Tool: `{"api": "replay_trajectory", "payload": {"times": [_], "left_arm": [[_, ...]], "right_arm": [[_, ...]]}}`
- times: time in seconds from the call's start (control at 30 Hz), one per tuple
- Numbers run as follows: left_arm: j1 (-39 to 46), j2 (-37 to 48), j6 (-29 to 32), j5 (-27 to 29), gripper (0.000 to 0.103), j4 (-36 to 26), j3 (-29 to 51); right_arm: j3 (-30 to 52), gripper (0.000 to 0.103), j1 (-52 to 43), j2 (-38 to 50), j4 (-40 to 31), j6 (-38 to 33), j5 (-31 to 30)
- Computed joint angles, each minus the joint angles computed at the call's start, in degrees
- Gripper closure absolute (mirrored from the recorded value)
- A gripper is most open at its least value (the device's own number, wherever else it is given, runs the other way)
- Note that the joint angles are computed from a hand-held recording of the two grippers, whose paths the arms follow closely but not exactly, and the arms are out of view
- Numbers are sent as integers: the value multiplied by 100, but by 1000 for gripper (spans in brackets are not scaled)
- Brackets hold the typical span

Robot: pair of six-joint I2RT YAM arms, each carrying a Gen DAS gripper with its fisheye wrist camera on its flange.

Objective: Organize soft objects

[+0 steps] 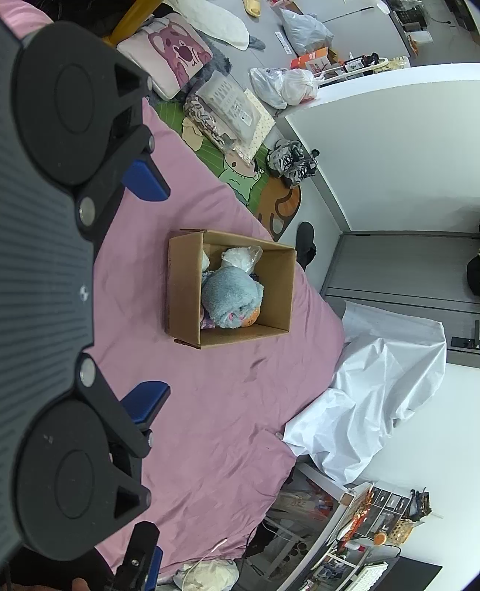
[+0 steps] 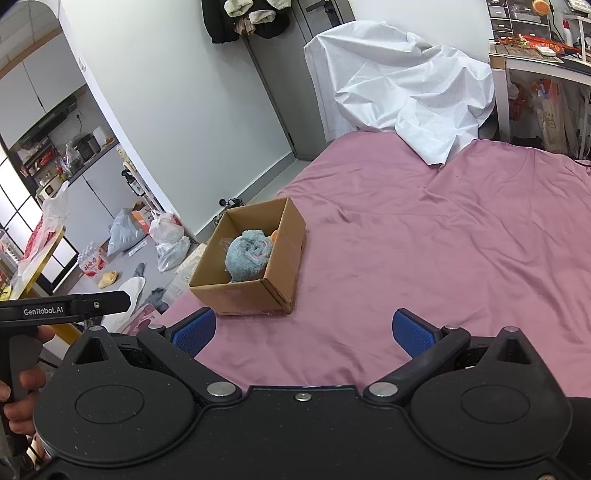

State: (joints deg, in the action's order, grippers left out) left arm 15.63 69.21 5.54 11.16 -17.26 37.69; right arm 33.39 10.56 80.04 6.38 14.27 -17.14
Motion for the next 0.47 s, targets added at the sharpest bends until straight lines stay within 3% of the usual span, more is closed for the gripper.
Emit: {"api": "replay_trajectory", "payload": {"times": [0.47], "left_arm": [[-26, 495, 80, 133, 0, 406, -43]], "right_arm": [[300, 0, 118, 254, -328, -184, 222]]}}
